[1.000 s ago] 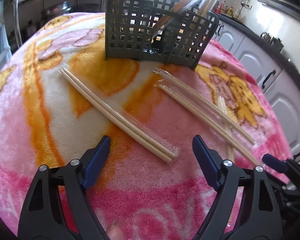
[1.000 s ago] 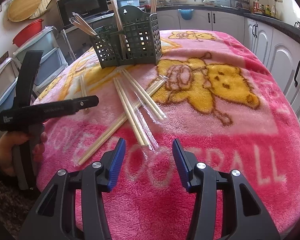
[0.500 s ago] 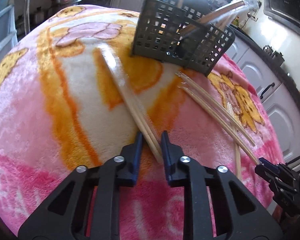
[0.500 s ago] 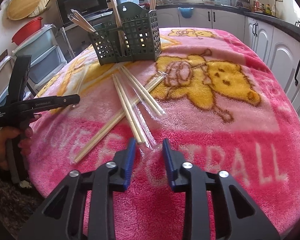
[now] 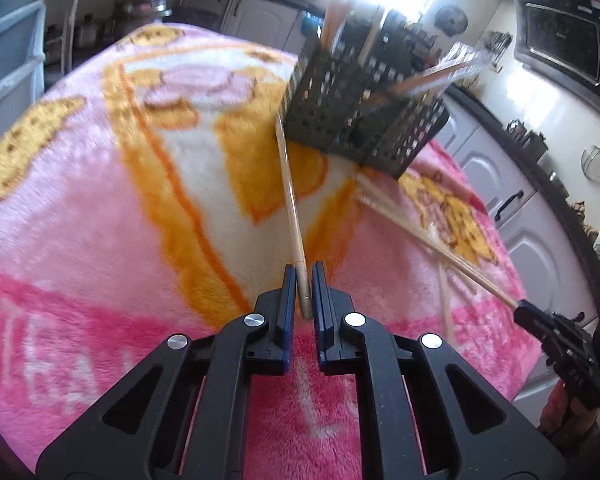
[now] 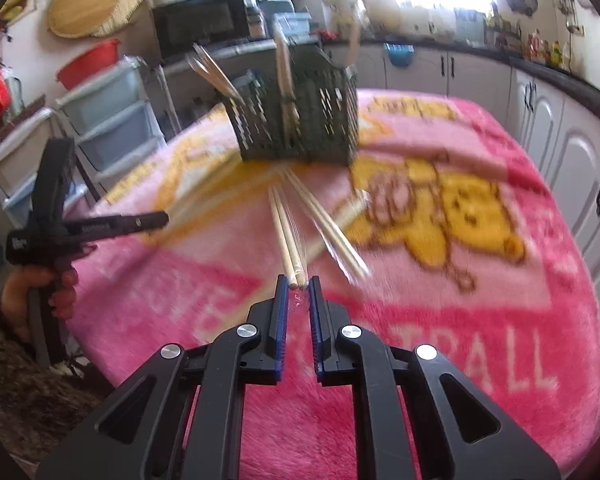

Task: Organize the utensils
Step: 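Close the left gripper on a wrapped chopstick while the right gripper grasps another, then lift both held chopsticks and carry them above the green caddy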

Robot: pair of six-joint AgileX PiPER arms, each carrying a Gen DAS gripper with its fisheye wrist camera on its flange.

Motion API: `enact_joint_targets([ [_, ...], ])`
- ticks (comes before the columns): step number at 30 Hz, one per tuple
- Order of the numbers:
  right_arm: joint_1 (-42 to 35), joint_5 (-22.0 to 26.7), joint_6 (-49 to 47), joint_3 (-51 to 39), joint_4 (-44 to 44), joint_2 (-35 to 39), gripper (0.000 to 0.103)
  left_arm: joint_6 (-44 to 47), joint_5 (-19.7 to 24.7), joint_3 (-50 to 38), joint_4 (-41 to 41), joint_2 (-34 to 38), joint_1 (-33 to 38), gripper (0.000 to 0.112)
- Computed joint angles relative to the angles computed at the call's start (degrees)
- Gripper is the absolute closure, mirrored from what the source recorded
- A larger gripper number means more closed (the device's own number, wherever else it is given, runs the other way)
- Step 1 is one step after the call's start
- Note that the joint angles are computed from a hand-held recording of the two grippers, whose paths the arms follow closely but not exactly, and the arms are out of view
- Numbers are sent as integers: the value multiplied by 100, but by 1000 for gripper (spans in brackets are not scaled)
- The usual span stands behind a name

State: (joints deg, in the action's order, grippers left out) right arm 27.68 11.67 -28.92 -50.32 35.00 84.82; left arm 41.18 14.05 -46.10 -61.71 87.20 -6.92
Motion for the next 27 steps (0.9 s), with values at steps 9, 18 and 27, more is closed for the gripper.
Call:
enact_joint_targets([
  [9,223,-208,-934,-585,735,-164,94,73,6,38,192,-822,174,108],
  [18,254,-361,-1908,-1115,1676,-136,96,648,805,-48,-355,-1222,564,108],
  [27,232,-408,-1679,-1603,1388,-34,96,667,832,-90,-339,-1579,678,109],
])
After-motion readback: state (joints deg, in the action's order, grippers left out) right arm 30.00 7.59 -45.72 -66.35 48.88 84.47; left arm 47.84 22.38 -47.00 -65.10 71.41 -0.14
